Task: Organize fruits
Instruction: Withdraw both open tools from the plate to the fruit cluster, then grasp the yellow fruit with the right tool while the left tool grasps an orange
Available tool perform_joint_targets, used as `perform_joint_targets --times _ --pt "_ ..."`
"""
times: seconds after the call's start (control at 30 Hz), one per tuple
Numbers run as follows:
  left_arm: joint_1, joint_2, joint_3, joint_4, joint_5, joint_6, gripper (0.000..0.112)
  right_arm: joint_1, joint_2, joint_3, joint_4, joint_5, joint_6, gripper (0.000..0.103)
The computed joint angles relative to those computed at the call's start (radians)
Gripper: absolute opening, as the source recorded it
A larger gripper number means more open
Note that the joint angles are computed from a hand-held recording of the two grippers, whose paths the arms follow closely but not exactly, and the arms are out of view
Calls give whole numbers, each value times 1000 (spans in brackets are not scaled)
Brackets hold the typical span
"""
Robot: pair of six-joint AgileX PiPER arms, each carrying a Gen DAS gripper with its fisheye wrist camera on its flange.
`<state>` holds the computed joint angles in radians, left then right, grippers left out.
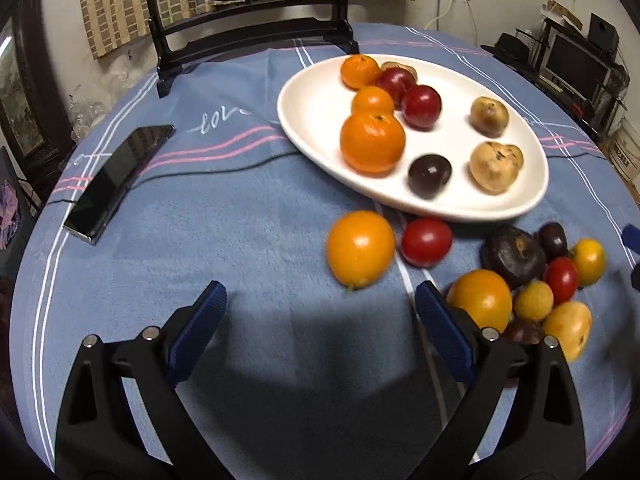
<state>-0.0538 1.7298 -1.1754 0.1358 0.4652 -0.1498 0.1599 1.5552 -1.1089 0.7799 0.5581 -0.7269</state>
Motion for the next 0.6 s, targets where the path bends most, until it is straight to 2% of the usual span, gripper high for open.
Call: perform_joint_targets --times 0.1,0.17,0.23,0.3,0.37,0.5,0.6 --pt "-2 36 -43 27 16 -20 84 -14 -2 6 17 7 -16 67" --pt "2 67 -86 -20 44 32 74 -23 -1 9 25 12 -25 67" --pt "-4 78 -99 -25 39 36 71 -29 1 8 27 16 -26 67" --pt "-2 83 -111 -73 39 81 59 -32 6 6 21 18 -17 67" --pt "1 81 -104 -139 20 154 38 -26 16 -3 -10 14 14 67" --pt "-20 65 -76 -103 -11 134 36 12 39 -26 -196 -7 183 67" --pt "-13 38 -53 -142 -16 149 36 38 57 -42 -330 3 283 67"
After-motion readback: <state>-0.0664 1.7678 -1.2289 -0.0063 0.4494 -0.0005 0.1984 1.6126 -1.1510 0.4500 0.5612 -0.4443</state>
